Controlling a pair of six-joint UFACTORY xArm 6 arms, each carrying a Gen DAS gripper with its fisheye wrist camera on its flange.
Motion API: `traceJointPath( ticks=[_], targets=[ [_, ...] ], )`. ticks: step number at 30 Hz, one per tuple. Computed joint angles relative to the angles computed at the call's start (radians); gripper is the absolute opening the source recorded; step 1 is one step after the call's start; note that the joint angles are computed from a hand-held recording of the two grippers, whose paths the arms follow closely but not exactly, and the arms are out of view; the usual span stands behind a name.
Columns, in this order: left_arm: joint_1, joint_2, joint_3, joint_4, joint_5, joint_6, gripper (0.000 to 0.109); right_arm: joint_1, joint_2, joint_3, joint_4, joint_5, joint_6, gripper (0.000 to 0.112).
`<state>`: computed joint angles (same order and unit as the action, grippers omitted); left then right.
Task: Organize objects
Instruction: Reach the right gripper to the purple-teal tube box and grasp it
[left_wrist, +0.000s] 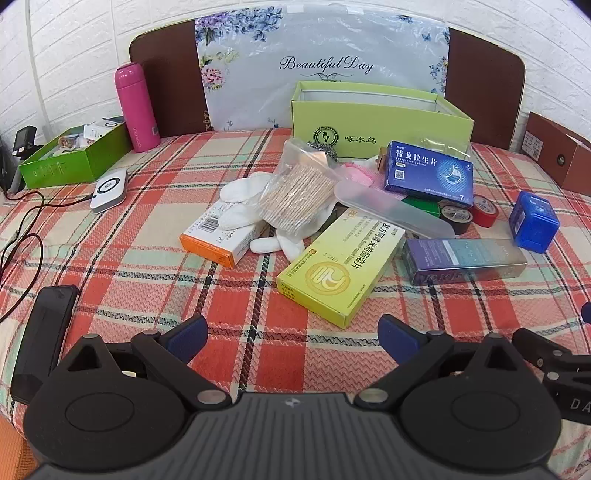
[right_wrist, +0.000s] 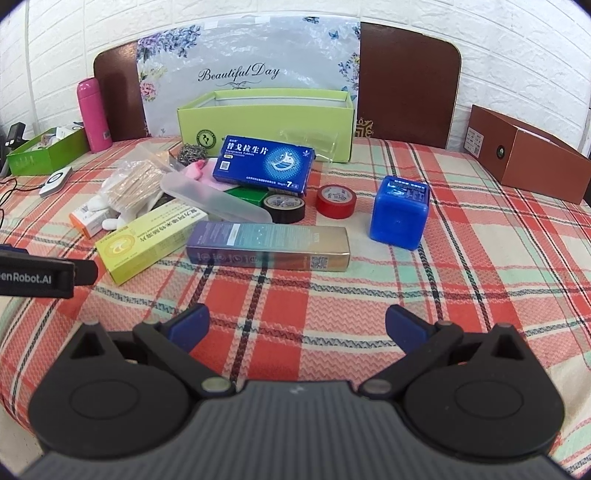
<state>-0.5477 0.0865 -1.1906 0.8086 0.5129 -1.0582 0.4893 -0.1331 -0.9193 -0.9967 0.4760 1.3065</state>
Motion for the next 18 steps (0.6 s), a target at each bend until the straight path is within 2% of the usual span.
traceJointPath(
  ticks=[9, 11, 13, 14, 16, 18],
  targets=[
    [0.018, 0.03, -0.01, -0.055, -0.02, 0.053, 0.102, -0.017, 0.027, -0.007, 0.005, -0.022, -0.02, 0.103],
    [0.025, 0.039, -0.015, -0.068, -0.028, 0.081, 0.102, -0.035, 0.034, -0.001, -0.032, -0.066, -0.005, 0.103],
    [0.04, 0.043, -0.011, -0.072, -0.073, 0.119, 0.101, -0.079, 0.044, 0.005, -0.108, -0.177, 0.019, 0.103],
    [0.05, 0.044, -0.008, -0.078, -0.104, 0.153, 0.101, -0.103, 0.054, 0.003, -0.102, -0.231, -0.014, 0.103],
    [0.064, 0.051, -0.01, -0.102, -0.163, 0.239, 0.101, -0.142, 0.083, -0.013, -0.01, -0.31, -0.175, 0.103],
    [0.078, 0.069, -0.018, -0.177, -0.222, 0.363, 0.101, -0.175, 0.126, -0.047, 0.017, -0.373, -0.34, 0.103]
  ],
)
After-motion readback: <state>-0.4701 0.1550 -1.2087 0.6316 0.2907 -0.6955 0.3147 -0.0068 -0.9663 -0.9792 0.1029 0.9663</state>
